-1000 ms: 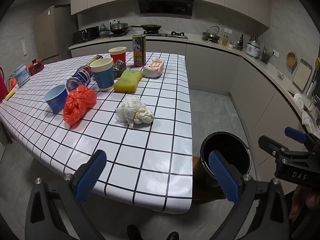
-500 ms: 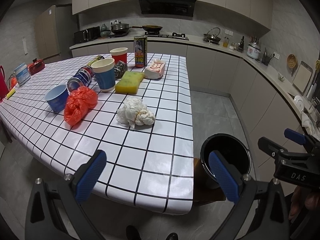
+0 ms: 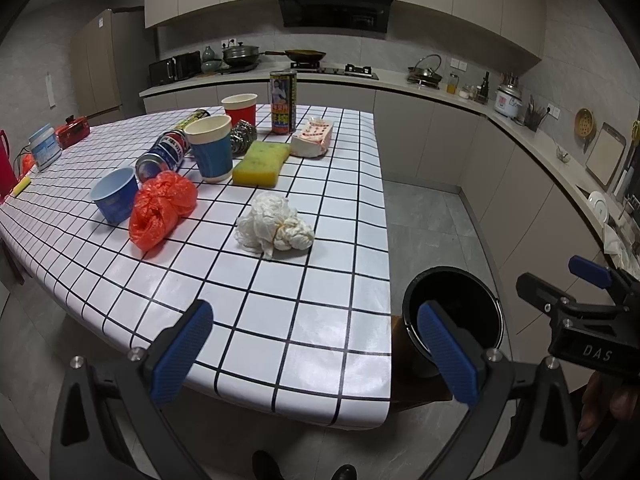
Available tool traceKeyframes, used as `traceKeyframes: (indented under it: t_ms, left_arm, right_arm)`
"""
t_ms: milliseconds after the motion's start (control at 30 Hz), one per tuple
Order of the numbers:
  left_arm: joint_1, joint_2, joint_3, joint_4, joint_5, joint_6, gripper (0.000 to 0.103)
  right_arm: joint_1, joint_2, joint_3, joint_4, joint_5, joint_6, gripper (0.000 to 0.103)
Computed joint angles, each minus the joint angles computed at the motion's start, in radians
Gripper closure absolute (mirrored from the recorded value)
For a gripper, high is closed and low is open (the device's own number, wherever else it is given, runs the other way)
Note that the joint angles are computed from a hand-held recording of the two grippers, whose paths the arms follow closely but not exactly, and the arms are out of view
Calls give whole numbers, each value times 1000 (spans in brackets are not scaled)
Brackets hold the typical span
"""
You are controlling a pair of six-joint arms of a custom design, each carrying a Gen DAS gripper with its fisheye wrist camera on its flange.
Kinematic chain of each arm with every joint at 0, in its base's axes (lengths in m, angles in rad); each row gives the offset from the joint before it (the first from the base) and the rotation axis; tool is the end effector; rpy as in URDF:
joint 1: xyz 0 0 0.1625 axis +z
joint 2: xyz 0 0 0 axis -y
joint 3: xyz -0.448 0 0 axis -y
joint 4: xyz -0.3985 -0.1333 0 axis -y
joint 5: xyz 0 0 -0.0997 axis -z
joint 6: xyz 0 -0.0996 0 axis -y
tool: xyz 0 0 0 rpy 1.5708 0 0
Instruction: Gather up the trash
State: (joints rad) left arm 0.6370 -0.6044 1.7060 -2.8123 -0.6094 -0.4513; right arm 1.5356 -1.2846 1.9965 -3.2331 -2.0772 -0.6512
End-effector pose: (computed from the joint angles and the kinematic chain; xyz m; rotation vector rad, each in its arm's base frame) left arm -0.3991 -0.5627 0.0191 0.4740 2.2829 -0.9015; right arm 0.0653 -0.5597 0.3624 0.3914 -2.2056 0.8825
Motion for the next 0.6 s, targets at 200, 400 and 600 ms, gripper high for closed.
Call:
traceKeyframes:
  t_ms: [200,400,600]
  left_arm:
    - [4,-2,4,-6,-3,7,0]
    - [10,-13,13,-7,11,6,0]
    - [30,-39,26,12,54,-7,0]
  right_arm:
    - [3,2,-2,4,0,0,0]
    - [7,8,-3,8,6,-1,0]
    - [19,31,-20,19,21,-4,0]
